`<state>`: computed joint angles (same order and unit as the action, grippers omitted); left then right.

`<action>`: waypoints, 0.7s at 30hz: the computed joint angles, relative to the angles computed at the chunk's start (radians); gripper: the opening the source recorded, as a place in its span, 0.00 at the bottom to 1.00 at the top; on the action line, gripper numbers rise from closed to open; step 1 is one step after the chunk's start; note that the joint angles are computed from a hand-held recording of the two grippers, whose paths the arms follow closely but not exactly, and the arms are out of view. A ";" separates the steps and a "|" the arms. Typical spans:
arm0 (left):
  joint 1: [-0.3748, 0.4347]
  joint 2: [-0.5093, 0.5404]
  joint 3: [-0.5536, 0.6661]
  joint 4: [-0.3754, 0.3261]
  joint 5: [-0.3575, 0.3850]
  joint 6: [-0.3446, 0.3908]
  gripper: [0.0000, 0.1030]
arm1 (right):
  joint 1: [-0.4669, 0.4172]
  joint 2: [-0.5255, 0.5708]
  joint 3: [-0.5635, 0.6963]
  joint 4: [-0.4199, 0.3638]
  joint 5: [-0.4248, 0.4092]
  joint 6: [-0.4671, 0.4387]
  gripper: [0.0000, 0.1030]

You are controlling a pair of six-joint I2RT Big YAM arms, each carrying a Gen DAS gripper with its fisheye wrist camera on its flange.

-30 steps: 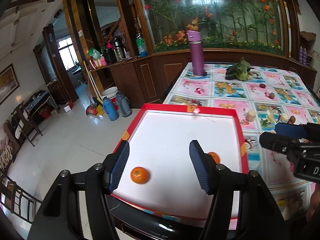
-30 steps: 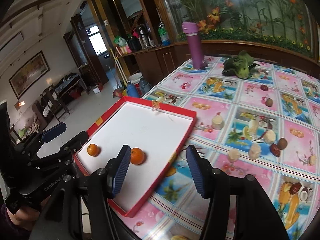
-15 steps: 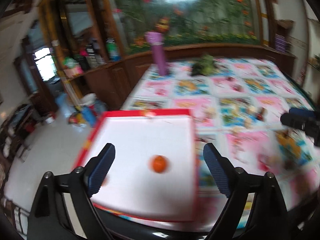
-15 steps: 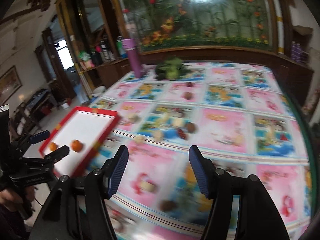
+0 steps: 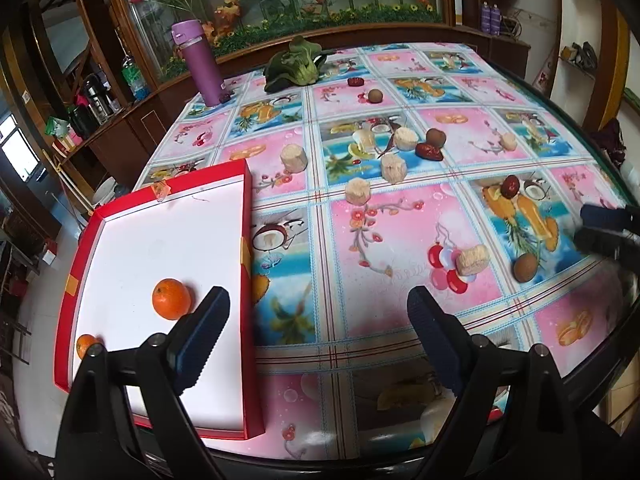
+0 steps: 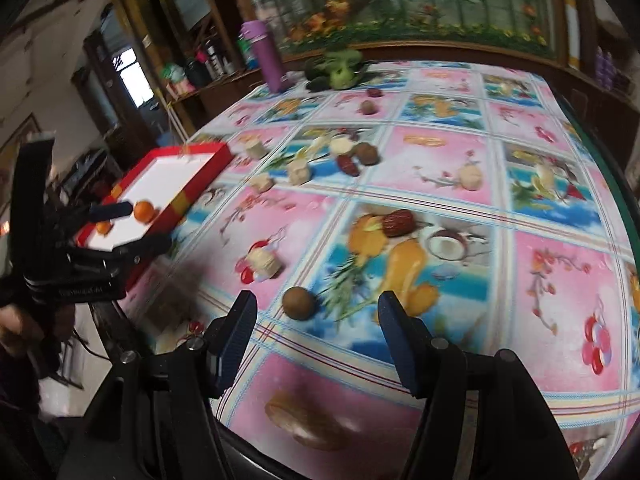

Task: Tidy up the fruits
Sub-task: 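Move both grippers away from the tray back over the fruits, then grasp a brown kiwi with the right gripper while the left grasps a beige cube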

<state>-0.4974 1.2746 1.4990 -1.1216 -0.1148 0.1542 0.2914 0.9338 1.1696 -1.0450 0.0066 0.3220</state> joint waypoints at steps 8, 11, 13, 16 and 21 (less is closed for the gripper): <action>-0.002 0.013 0.007 -0.039 0.081 0.008 0.88 | 0.002 0.064 0.003 0.001 -0.028 -0.008 0.30; -0.005 0.022 0.017 -0.058 0.131 0.006 0.88 | -0.005 0.064 0.003 0.005 -0.027 -0.003 0.23; -0.008 0.031 0.026 -0.069 0.154 0.004 0.88 | -0.012 0.057 -0.002 0.007 -0.031 -0.004 0.19; -0.016 0.047 0.043 -0.085 0.184 0.002 0.88 | -0.040 0.036 -0.021 0.024 -0.073 0.005 0.19; -0.049 0.089 0.086 -0.105 0.237 0.000 0.88 | -0.095 0.007 -0.048 0.067 -0.135 0.058 0.19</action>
